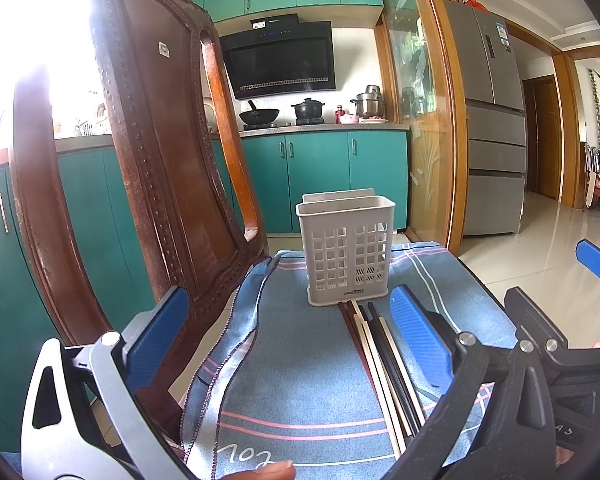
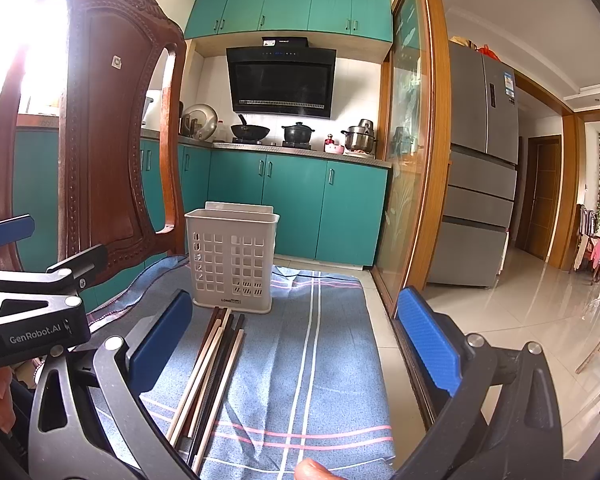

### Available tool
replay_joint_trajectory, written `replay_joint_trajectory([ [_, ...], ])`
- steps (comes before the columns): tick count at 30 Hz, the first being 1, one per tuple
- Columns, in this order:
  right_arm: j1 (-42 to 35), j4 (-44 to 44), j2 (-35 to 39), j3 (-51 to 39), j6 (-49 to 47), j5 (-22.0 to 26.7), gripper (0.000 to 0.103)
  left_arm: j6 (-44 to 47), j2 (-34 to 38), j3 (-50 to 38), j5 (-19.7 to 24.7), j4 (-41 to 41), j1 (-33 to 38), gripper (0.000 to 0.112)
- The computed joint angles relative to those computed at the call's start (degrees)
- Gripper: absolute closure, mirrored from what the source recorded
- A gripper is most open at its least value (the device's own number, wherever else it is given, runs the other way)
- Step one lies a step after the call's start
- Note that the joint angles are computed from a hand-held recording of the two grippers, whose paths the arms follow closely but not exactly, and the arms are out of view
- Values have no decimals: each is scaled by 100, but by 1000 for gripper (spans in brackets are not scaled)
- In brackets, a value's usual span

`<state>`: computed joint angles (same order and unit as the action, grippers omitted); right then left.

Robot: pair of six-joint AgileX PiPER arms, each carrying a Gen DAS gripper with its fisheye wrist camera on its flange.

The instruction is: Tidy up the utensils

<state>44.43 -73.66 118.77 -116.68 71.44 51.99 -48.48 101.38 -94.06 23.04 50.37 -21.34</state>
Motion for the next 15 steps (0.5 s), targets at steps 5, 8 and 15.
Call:
replay_joint_trajectory([
  [5, -1, -2, 9, -4, 6, 3, 3, 114, 71, -96, 35, -91, -6, 13],
  [8, 23, -58, 87, -107, -100, 144, 3, 204, 144, -167, 123, -159, -18, 12],
  [15, -632, 2565, 837, -1667, -2121, 619, 3, 1370, 746, -1006, 998, -1326, 6, 13],
])
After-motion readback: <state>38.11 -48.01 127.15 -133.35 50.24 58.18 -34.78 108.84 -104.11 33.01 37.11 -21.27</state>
